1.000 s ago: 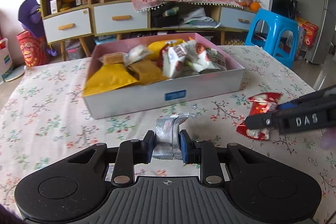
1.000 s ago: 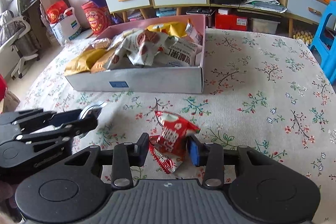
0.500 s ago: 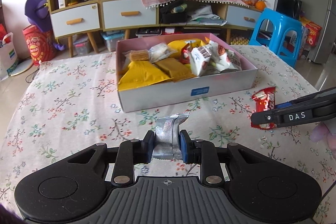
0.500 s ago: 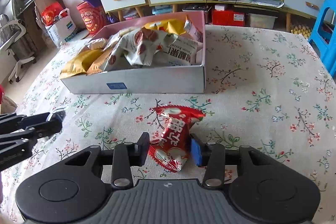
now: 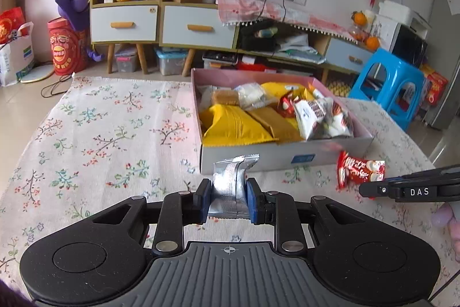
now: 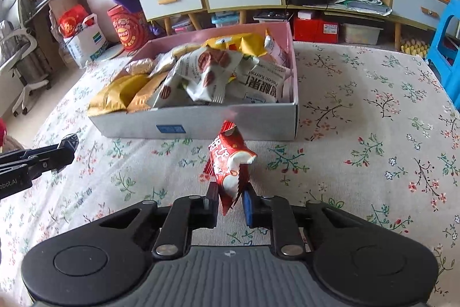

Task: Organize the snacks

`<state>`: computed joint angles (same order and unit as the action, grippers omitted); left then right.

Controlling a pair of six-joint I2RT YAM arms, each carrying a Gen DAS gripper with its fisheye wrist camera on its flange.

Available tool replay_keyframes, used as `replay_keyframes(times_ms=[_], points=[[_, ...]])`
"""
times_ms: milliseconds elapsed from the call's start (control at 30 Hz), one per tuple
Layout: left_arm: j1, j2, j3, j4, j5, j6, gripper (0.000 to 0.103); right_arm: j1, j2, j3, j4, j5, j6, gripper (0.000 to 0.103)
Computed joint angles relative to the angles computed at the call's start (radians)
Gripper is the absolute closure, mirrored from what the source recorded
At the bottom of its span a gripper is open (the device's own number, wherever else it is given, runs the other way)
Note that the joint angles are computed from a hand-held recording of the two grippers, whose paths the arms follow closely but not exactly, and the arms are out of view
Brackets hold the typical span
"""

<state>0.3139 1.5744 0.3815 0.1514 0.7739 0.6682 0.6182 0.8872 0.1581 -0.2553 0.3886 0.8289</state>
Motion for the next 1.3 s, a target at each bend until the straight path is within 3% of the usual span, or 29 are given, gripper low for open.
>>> replay_keyframes(times_ms=[267, 367, 433, 500, 600, 733, 767, 800, 900, 1033, 1267, 1300], points=[[-0.013, 0.003, 0.01, -0.025, 0.017, -0.016, 0.08, 0.025, -0.034, 0.019, -0.03, 0.019, 0.012, 0.098], [-0.012, 0.012, 0.014, -0.05, 0.014, -0.008, 0.08, -0.003, -0.002, 0.016, 0.01, -0.031, -0.017, 0.088], [-0.014, 0.016, 0.011, -0.05, 0.009, -0.007, 0.08, -0.02, 0.021, 0.015, 0.037, -0.055, -0.032, 0.068], [-0.016, 0.023, 0.009, -0.05, 0.002, -0.008, 0.08, -0.019, 0.06, 0.013, 0.08, -0.041, -0.039, 0.058], [-0.017, 0.03, 0.009, -0.06, -0.001, -0.011, 0.08, -0.057, 0.136, 0.005, 0.186, -0.057, -0.063, 0.052], [-0.007, 0.024, 0.002, -0.072, 0.009, 0.013, 0.08, -0.111, 0.213, -0.023, 0.331, -0.09, -0.043, 0.053], [-0.006, 0.023, 0.001, -0.071, 0.01, 0.017, 0.08, -0.11, 0.228, -0.025, 0.352, -0.081, -0.032, 0.057], [-0.005, 0.023, 0.0, -0.07, 0.011, 0.019, 0.08, -0.107, 0.244, -0.026, 0.372, -0.067, -0.024, 0.07], [-0.002, 0.02, -0.002, -0.074, 0.015, 0.025, 0.08, -0.101, 0.255, -0.029, 0.39, -0.052, -0.021, 0.082], [-0.002, 0.006, -0.009, -0.071, 0.019, 0.029, 0.08, -0.068, 0.205, -0.041, 0.357, -0.027, -0.004, 0.087], [0.011, -0.04, -0.006, -0.108, 0.05, 0.035, 0.08, 0.005, -0.027, -0.028, 0.16, 0.017, 0.038, 0.089], [0.01, -0.047, -0.004, -0.111, 0.053, 0.034, 0.08, 0.015, -0.051, -0.025, 0.138, 0.02, 0.043, 0.094]])
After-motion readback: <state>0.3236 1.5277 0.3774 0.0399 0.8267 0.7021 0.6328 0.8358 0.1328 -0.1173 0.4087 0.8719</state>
